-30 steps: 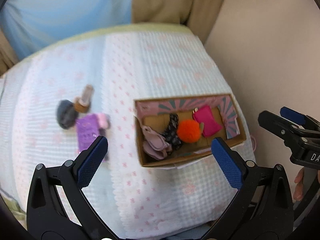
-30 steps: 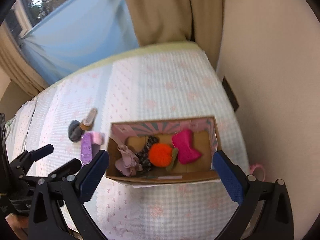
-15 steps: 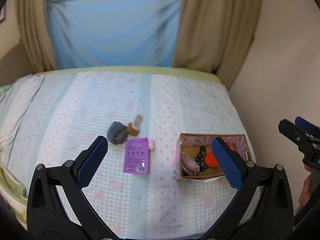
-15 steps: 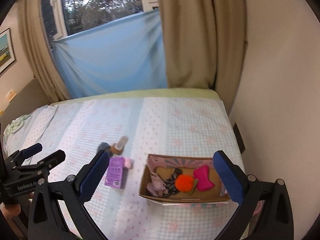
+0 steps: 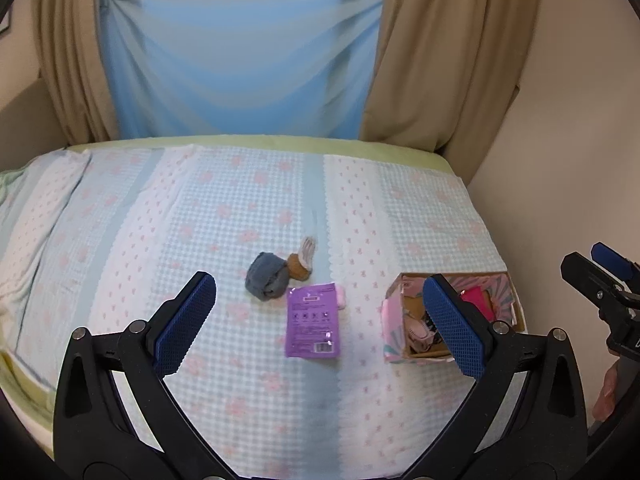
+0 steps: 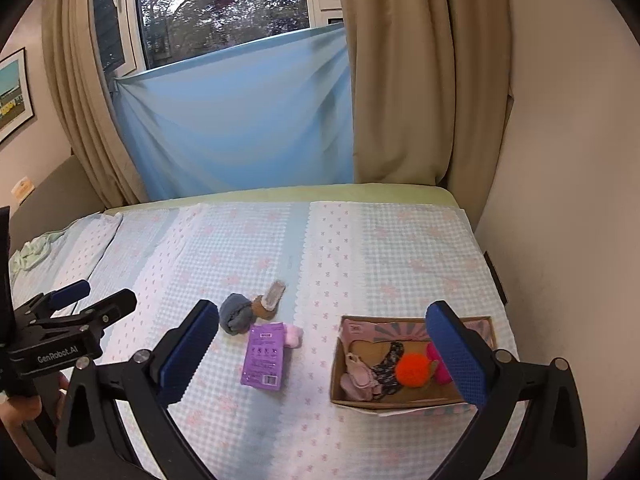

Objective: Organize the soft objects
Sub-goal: 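Grasp the grey fuzzy sock with the left gripper while the right gripper grasps the purple packet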

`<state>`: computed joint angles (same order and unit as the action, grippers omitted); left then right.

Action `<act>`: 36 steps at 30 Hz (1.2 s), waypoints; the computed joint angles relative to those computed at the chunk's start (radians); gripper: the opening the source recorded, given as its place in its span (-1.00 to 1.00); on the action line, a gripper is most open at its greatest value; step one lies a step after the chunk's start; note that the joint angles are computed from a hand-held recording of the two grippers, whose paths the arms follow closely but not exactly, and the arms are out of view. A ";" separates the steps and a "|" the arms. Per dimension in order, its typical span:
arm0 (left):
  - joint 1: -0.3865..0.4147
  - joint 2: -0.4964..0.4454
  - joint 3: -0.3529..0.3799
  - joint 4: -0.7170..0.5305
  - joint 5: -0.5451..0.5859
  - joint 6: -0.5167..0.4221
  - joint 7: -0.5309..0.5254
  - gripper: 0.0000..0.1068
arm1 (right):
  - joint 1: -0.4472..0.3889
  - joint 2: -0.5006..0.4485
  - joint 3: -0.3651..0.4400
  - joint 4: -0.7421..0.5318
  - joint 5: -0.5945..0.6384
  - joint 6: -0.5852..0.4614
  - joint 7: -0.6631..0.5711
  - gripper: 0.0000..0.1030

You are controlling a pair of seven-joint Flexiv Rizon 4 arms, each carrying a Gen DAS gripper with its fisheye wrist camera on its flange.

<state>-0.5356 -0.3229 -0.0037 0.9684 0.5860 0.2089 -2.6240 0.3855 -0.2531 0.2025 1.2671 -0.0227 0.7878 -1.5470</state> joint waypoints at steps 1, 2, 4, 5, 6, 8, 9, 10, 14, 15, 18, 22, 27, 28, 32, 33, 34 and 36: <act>0.015 0.016 0.003 0.032 -0.016 0.025 0.015 0.92 | 0.011 0.003 -0.003 0.012 -0.019 0.007 0.019 1.00; 0.039 0.040 0.005 0.081 -0.038 0.060 0.036 0.92 | 0.026 0.001 -0.005 0.023 -0.043 0.013 0.045 1.00; 0.075 0.068 0.003 0.151 -0.068 0.118 0.061 0.92 | 0.052 -0.004 -0.010 0.049 -0.086 0.031 0.103 1.00; 0.102 0.085 0.003 0.200 -0.095 0.162 0.083 0.92 | 0.062 -0.007 -0.011 0.065 -0.102 0.048 0.131 1.00; 0.123 0.095 0.001 0.233 -0.115 0.193 0.100 0.92 | 0.078 -0.011 -0.016 0.092 -0.132 0.074 0.175 1.00; 0.166 0.106 -0.001 0.298 -0.153 0.254 0.144 0.92 | 0.097 -0.018 -0.020 0.131 -0.177 0.109 0.237 1.00; 0.188 0.111 0.000 0.338 -0.172 0.294 0.168 0.92 | 0.109 -0.024 -0.025 0.153 -0.206 0.129 0.277 1.00; 0.209 0.114 0.002 0.376 -0.189 0.336 0.192 0.92 | 0.119 -0.032 -0.028 0.169 -0.228 0.143 0.308 1.00; 0.274 0.105 0.011 0.497 -0.243 0.491 0.261 0.92 | 0.158 -0.074 -0.043 0.234 -0.324 0.205 0.425 1.00; 0.292 0.098 0.013 0.534 -0.262 0.547 0.286 0.92 | 0.168 -0.091 -0.049 0.248 -0.350 0.224 0.452 1.00; 0.332 0.056 0.020 0.601 -0.310 0.654 0.360 0.92 | 0.196 -0.146 -0.065 0.268 -0.407 0.260 0.519 1.00; 0.371 -0.026 0.031 0.658 -0.380 0.784 0.444 0.92 | 0.224 -0.237 -0.085 0.267 -0.445 0.309 0.577 1.00; 0.397 -0.168 0.037 0.678 -0.470 0.938 0.552 0.92 | 0.282 -0.364 -0.155 0.247 -0.524 0.352 0.676 1.00; 0.398 -0.191 0.040 0.676 -0.485 0.957 0.571 0.92 | 0.288 -0.393 -0.161 0.230 -0.529 0.348 0.685 1.00; 0.397 -0.281 0.048 0.657 -0.543 1.021 0.645 0.92 | 0.301 -0.479 -0.174 0.178 -0.535 0.337 0.703 1.00; 0.400 -0.302 0.046 0.649 -0.558 1.034 0.666 0.92 | 0.303 -0.494 -0.177 0.169 -0.536 0.334 0.703 1.00; 0.400 -0.316 0.047 0.644 -0.570 1.043 0.683 0.92 | 0.305 -0.509 -0.181 0.156 -0.537 0.324 0.700 1.00; 0.418 -0.344 0.022 0.640 -0.608 1.073 0.738 0.92 | 0.305 -0.537 -0.182 0.135 -0.536 0.311 0.689 1.00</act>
<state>-0.1174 -0.6671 0.0182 1.6087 -0.0223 1.2821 -1.8863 0.6908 -0.7905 0.0201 1.4017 -0.5589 1.0986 -0.8576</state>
